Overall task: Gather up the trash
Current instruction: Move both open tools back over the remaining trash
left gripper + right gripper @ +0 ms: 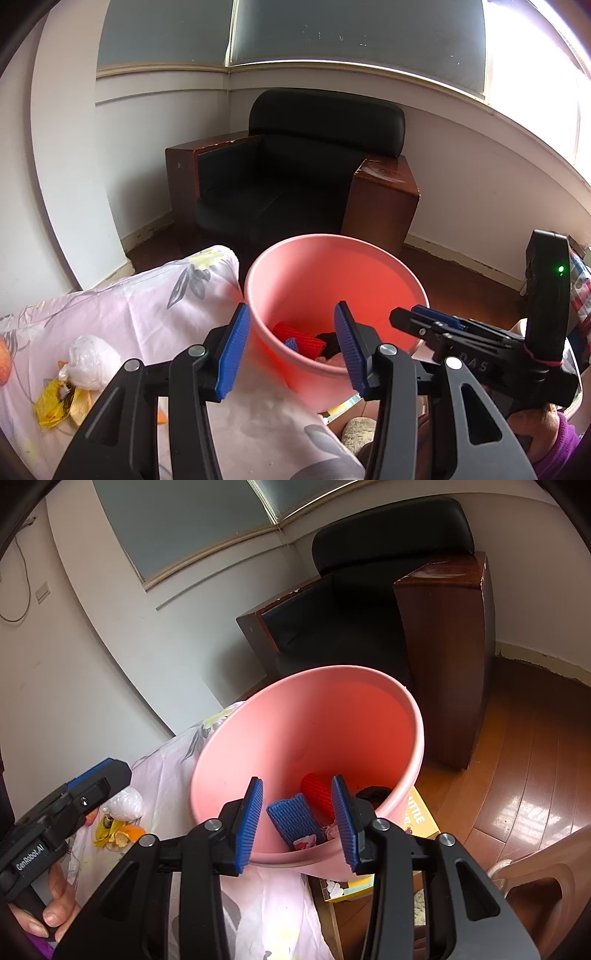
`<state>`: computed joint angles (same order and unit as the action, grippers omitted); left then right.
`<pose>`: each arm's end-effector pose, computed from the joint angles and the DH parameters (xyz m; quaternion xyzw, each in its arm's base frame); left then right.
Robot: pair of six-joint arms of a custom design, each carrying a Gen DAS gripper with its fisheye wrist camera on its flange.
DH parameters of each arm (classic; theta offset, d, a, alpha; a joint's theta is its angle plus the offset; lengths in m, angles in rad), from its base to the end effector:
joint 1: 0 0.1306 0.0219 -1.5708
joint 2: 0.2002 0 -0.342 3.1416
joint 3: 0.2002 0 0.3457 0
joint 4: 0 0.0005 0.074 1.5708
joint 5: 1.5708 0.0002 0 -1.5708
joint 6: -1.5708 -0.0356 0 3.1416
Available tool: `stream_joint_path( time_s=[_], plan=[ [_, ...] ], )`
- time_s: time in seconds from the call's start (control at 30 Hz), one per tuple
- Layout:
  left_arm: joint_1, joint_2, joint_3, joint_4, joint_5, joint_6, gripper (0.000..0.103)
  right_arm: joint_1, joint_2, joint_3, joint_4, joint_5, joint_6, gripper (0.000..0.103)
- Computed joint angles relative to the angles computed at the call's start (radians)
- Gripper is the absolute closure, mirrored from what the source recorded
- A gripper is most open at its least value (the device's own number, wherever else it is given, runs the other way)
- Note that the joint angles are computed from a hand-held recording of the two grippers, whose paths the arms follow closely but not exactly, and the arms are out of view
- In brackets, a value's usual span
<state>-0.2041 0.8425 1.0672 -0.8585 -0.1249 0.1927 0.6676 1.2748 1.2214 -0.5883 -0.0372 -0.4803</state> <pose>0.2696 -0.0518 0.4381 -0.0231 0.8907 -0.0342 0.4528 0.3309 0.2619 0.3868 -0.0919 0.8892 0.2572 0.3671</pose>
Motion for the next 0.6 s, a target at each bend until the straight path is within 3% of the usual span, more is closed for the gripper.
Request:
stream_joint_path(
  time_s=[0.5,0.6],
  plan=[
    [0.072,-0.13,-0.05,-0.106,0.008,0.014,0.056,0.071,-0.049,-0.01,-0.01,0.035,-0.02,0.063],
    [0.085,-0.156,-0.059,-0.123,0.012,0.015,0.051,0.088,-0.061,-0.019,-0.012,0.042,-0.032,0.063]
  ],
)
